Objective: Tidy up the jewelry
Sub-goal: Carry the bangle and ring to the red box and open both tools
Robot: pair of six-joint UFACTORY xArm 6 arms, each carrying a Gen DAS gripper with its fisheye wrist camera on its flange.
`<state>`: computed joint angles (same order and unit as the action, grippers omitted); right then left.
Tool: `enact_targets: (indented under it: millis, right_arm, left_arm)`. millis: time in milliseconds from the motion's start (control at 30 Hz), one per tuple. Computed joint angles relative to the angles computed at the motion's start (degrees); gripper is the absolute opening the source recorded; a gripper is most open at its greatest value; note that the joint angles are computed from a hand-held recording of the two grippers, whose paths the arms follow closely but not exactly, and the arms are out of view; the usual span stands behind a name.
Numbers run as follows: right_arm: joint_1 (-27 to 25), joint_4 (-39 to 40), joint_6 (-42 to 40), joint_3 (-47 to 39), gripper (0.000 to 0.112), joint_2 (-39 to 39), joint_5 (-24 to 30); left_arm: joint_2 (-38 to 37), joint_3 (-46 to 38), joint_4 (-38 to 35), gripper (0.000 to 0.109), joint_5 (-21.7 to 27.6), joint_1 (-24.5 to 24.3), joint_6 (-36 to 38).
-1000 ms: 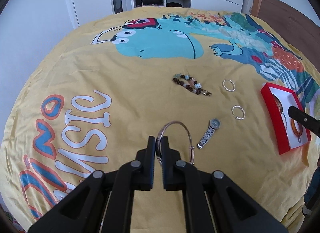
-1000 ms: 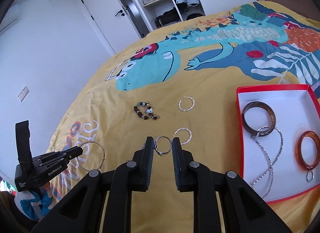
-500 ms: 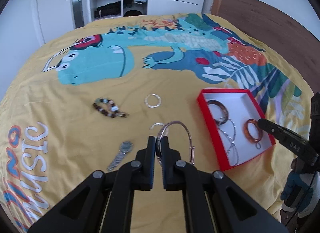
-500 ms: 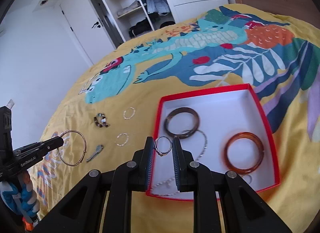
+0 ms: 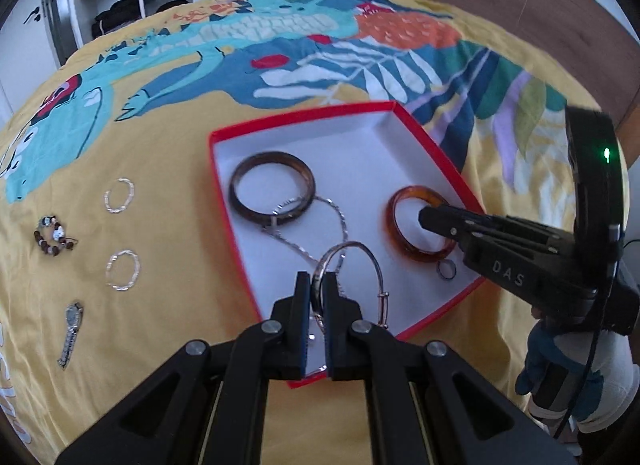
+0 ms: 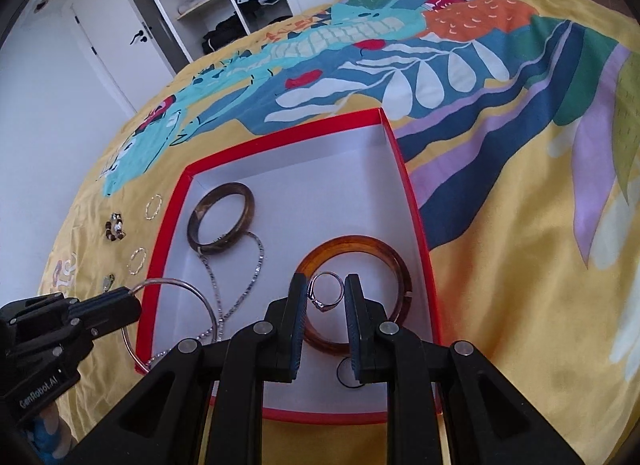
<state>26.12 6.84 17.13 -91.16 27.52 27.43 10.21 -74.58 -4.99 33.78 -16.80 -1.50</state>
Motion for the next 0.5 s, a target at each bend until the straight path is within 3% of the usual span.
enact_targets:
  millis: [233, 500]
  right_arm:
    - [-0.41, -0.16, -2.43, -1.97, 0.019, 1.87, 2.19]
    - [-0.10, -4.59, -0.83, -3.65, 0.024, 2.20, 5.42]
  left_arm:
    - [3.37, -1.89, 4.01, 0.005, 2.72, -0.22, -4.08]
    - [2.69, -1.22, 1.71, 0.010, 4.11, 0.77, -4.11]
